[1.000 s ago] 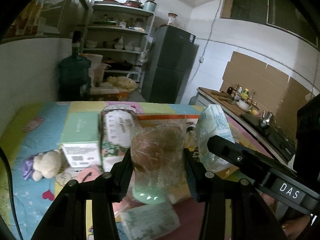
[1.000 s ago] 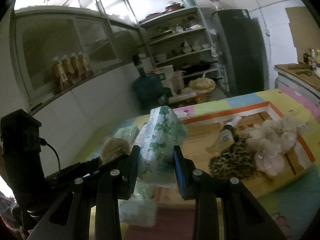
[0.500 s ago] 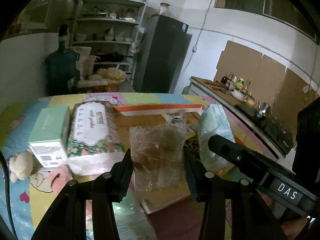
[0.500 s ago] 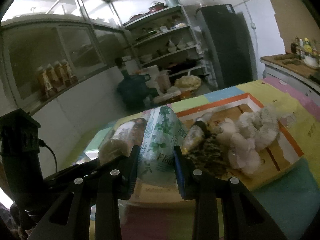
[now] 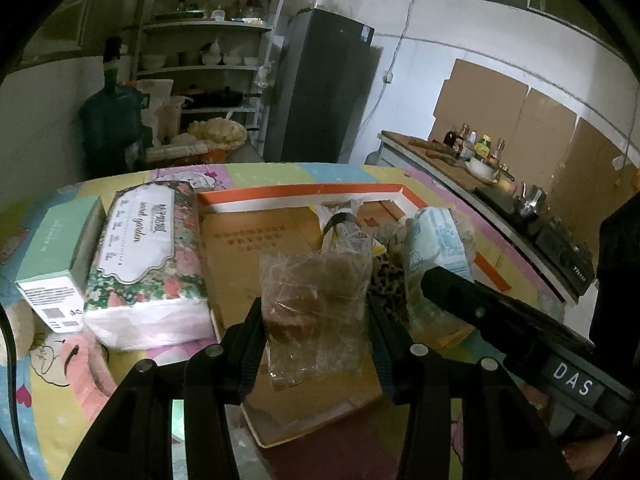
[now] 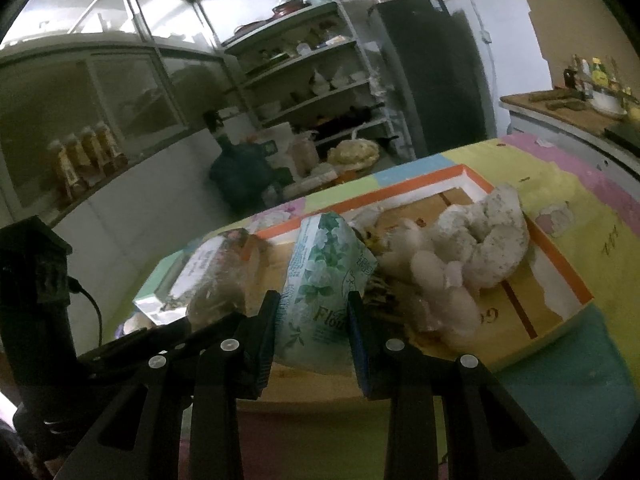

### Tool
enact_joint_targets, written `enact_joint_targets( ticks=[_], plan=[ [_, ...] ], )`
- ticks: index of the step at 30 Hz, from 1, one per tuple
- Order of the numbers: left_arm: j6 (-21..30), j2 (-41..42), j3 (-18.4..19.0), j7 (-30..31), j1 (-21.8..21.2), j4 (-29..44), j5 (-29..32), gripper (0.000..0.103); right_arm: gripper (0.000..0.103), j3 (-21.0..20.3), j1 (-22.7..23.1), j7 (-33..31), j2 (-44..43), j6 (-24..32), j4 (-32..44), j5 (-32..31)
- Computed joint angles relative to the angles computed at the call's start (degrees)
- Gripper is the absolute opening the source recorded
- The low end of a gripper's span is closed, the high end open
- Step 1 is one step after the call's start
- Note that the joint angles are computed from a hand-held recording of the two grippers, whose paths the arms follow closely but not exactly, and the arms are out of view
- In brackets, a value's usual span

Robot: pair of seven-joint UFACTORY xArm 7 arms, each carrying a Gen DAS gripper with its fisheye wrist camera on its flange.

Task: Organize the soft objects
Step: 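Lower the bread bag and tissue pack into the box lid and open both tools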

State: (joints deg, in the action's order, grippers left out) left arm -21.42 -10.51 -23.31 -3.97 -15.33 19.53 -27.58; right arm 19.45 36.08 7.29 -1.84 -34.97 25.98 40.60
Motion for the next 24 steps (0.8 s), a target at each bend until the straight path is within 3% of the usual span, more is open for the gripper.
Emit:
enact_joint_targets(
  ticks=[5, 11, 24],
  plan=[
    [0.2, 2.3, -1.5, 3.1, 0.7, 2.0, -3.1, 0.048, 0.034, -0.6, -0.5, -0.1, 0.2, 0.2, -0.3, -0.1],
    [-0.1, 5.5, -1.5, 9.6, -1.4, 4.9, -9.7, 0.048, 0.034, -1.3, -1.3, 0.3, 0.9, 1.3, -0.3, -1.6],
    [-1.1, 12.2, 5.0, 22.2, -10.5, 10.6, -21.5, 0.048, 0.034, -3.1, -2.6, 3.1, 2.7, 2.5, 0.0, -5.8]
  ],
)
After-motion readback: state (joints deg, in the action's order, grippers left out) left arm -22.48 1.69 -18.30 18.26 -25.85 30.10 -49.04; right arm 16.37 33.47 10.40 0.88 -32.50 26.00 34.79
